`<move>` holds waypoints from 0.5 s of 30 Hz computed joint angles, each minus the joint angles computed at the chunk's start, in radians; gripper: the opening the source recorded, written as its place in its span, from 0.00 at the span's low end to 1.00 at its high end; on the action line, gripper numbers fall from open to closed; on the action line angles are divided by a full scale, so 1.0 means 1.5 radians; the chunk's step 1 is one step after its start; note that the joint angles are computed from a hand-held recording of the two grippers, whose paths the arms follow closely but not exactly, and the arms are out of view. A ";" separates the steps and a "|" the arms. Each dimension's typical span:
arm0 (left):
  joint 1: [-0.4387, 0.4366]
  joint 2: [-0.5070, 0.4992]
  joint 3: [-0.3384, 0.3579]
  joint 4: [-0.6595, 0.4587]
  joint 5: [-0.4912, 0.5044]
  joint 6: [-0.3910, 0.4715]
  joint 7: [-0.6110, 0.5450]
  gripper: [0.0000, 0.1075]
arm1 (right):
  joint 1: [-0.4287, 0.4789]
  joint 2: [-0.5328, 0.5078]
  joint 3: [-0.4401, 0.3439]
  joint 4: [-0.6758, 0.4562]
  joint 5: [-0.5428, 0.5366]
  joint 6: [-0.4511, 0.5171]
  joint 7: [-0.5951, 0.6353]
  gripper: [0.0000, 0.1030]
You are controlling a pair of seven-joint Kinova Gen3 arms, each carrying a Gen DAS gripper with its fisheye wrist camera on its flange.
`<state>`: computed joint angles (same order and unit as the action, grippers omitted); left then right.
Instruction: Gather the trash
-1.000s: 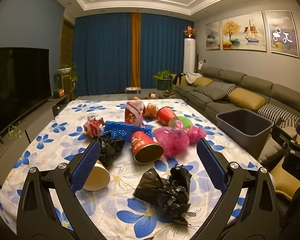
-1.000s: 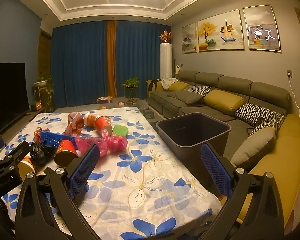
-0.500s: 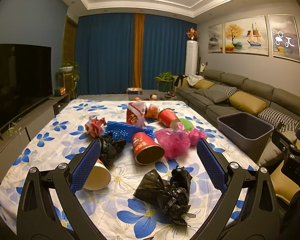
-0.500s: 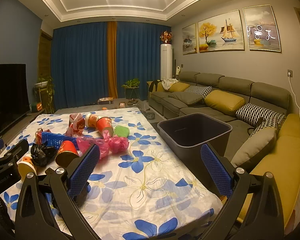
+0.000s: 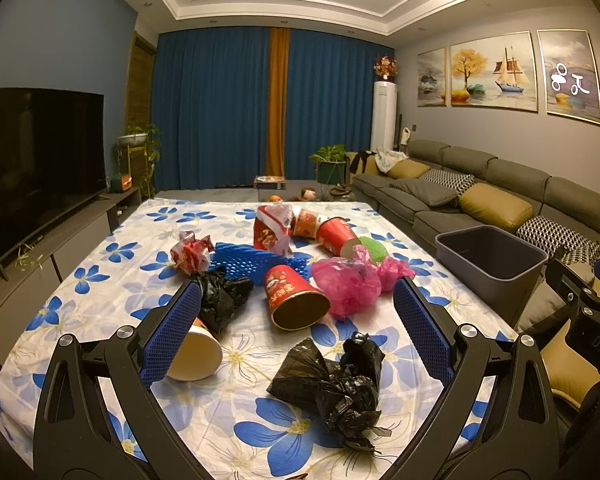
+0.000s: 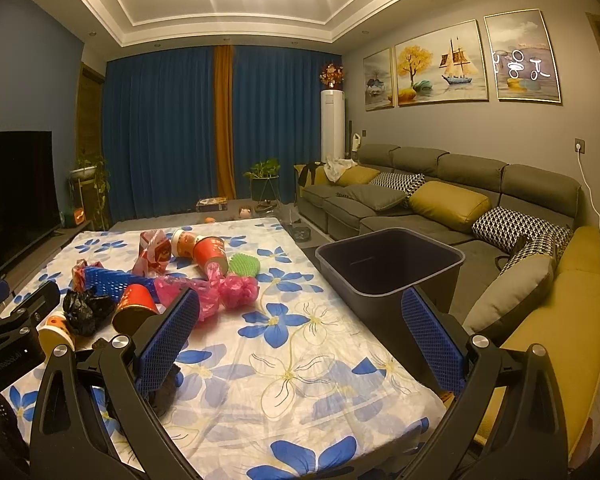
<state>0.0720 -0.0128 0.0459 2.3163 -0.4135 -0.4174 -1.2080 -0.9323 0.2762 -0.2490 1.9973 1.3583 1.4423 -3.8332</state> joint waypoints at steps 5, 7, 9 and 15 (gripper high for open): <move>0.000 0.000 0.000 0.000 -0.001 -0.001 0.001 0.89 | 0.000 0.000 0.000 0.000 0.000 0.001 -0.001 0.95; 0.000 0.000 0.000 0.001 0.001 -0.001 0.000 0.89 | 0.000 0.000 0.000 0.001 0.000 0.001 -0.001 0.95; 0.000 0.000 0.000 0.000 0.000 -0.001 0.002 0.89 | 0.000 0.000 0.000 0.001 0.000 0.001 0.000 0.95; 0.002 -0.003 0.000 -0.001 0.008 0.005 -0.003 0.89 | 0.000 0.000 0.000 0.000 0.000 0.001 -0.002 0.95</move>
